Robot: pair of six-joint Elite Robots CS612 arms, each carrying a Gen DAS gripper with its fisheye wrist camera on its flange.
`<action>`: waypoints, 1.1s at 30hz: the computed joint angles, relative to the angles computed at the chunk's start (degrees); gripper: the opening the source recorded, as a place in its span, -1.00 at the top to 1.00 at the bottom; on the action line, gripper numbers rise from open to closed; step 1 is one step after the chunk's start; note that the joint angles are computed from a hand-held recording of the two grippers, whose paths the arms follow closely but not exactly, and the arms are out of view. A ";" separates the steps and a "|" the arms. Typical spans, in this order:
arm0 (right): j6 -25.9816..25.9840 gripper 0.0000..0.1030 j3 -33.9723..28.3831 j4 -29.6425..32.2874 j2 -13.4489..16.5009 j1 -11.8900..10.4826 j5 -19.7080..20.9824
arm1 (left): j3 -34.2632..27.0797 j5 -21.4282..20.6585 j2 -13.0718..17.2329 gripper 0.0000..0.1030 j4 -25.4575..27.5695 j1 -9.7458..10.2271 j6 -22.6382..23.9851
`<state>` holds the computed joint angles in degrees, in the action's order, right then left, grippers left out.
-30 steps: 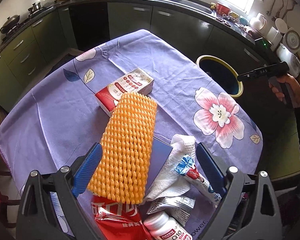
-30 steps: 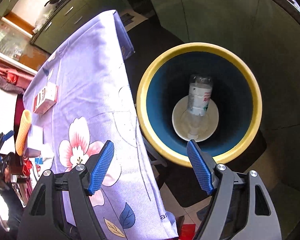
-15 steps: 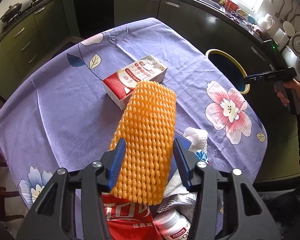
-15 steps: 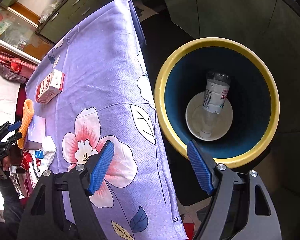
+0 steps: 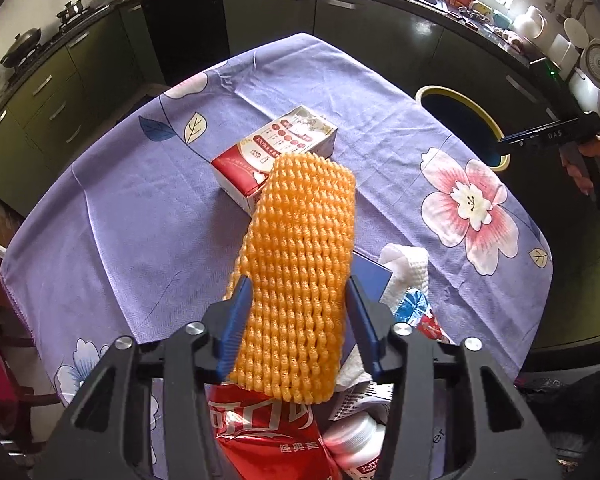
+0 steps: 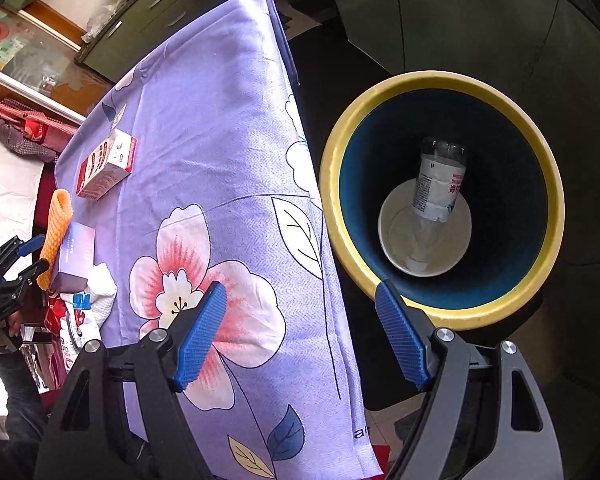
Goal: Collect trash
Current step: 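Grasp the orange foam fruit net with the left gripper and lift it, then carry the foam net over the bin and open the left gripper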
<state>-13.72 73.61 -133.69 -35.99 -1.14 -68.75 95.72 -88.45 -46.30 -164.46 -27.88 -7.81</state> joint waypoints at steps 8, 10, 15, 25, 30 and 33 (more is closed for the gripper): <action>-0.03 -0.48 -0.02 -0.18 0.18 -0.12 0.56 | 1.44 1.62 -1.24 0.79 -3.26 -0.27 0.37; 0.05 -0.48 0.11 -0.41 0.19 -0.21 0.97 | 1.87 2.33 -1.71 0.79 -4.11 -0.47 0.41; 0.17 -0.48 1.06 -1.73 -0.25 -0.62 2.29 | 2.64 4.00 -3.14 0.79 -5.31 -1.07 0.40; 2.43 -0.48 10.84 -18.54 -4.84 -3.19 -0.74 | -5.65 -1.74 -0.79 0.79 2.02 -4.60 3.64; 3.06 -0.49 15.99 -26.36 -6.95 -4.88 -6.65 | -19.38 -8.58 6.79 0.78 11.57 -6.66 4.34; 2.87 -0.55 18.50 -29.11 -7.94 -6.06 -7.79 | -29.20 -11.12 12.47 0.78 17.98 -7.82 4.18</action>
